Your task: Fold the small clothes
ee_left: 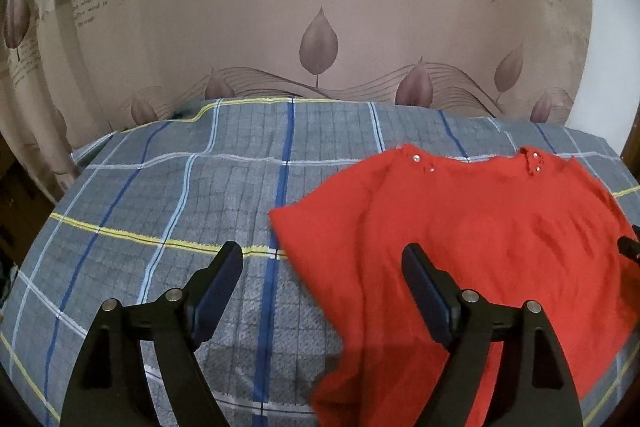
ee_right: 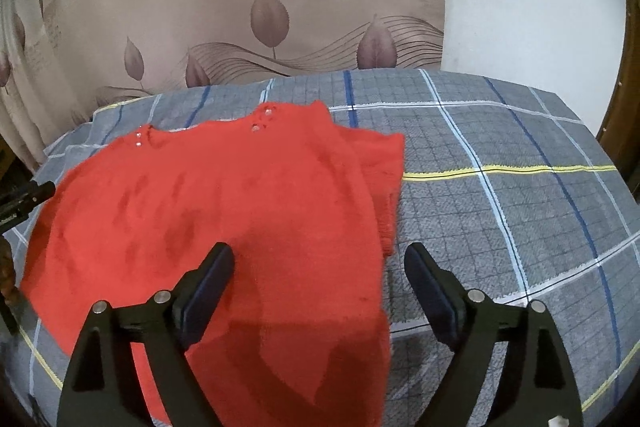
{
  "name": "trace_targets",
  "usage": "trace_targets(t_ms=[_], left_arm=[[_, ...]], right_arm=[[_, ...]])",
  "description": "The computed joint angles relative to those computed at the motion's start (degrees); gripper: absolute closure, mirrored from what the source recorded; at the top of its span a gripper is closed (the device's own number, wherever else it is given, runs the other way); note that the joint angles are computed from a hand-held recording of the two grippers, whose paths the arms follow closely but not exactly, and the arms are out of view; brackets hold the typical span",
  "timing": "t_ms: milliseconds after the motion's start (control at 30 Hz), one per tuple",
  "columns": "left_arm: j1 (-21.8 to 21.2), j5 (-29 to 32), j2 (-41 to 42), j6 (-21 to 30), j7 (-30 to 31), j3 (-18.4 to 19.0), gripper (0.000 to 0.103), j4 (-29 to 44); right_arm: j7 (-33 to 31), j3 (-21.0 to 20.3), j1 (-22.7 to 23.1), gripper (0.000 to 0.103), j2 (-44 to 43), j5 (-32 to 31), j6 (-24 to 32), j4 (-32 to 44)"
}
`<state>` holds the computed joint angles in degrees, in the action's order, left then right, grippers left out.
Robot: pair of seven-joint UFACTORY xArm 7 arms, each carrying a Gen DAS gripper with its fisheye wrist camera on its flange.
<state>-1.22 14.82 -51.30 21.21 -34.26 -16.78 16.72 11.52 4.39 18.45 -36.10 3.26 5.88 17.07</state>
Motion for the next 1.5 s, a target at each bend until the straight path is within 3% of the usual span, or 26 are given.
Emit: trace_targets(t_ms=[367, 500, 533, 633, 667, 767, 833, 900, 1233, 1267, 1300, 1367, 1500], left_arm=[[-0.72, -0.72, -1.63, 1.75, -0.69, 0.96, 0.020, -1.47], [-3.64, -3.33, -2.90, 2.31, 1.27, 5.05, 0.020, -2.92], [-5.82, -5.09, -3.30, 2.23, 3.17, 8.13, 0.020, -3.53], [-15.66, -14.17, -4.73, 1.90, 13.39, 22.21, 0.020, -5.63], [-16.98, -15.29, -5.03, 1.82, 15.25, 24.67, 0.020, -6.05], [-18.86, -18.55, -6.93, 0.71, 20.42, 28.42, 0.020, -7.66], [-23.06, -21.44, -7.55, 0.74, 25.87, 33.24, 0.020, -7.56], [-25.23, -23.58, -6.71, 0.09, 28.55, 34.64, 0.020, -7.18], [-46.23, -39.13, 3.91, -7.50, 45.49, 53.54, 0.021, 1.67], [-45.89, -39.60, 4.80, -7.40, 45.92, 53.15, 0.028, 2.20], [-44.57, -39.65, 6.58, -7.42, 45.44, 51.35, 0.045, 2.68], [-39.32, -38.70, 9.81, -7.26, 42.79, 44.99, 0.059, 2.95], [-32.33, -37.78, 11.66, -7.90, 41.02, 35.89, 0.069, 2.33]], right_arm=[[0.40, 0.47, -0.32, 0.009, 0.06, -0.41, 0.40, 0.11], [0.19, 0.03, 0.13, 0.007, 0.28, -0.24, 0.27, 0.19], [0.19, 0.04, 0.12, 0.007, 0.26, -0.22, 0.27, 0.18], [0.03, -0.13, 0.26, 0.006, 0.28, -0.14, 0.17, 0.11], [-0.14, -0.33, 0.41, 0.006, 0.43, -0.09, 0.10, 0.19], [-0.47, -0.73, 0.76, 0.005, 0.36, 0.19, 0.00, 0.09], [-0.61, -0.89, 0.92, 0.005, 0.27, 0.36, -0.04, 0.03], [-0.67, -0.85, 0.96, 0.005, 0.28, 0.46, 0.02, 0.04], [-0.31, -0.11, 0.34, 0.002, 0.29, 0.21, 0.33, 0.22], [-0.35, -0.18, 0.40, 0.002, 0.33, 0.23, 0.34, 0.23], [-0.49, -0.42, 0.57, 0.002, 0.50, 0.28, 0.31, 0.32], [-0.59, -0.49, 0.62, 0.002, 0.58, 0.33, 0.28, 0.35], [-0.52, -0.27, 0.42, 0.002, 0.56, 0.31, 0.27, 0.32]])
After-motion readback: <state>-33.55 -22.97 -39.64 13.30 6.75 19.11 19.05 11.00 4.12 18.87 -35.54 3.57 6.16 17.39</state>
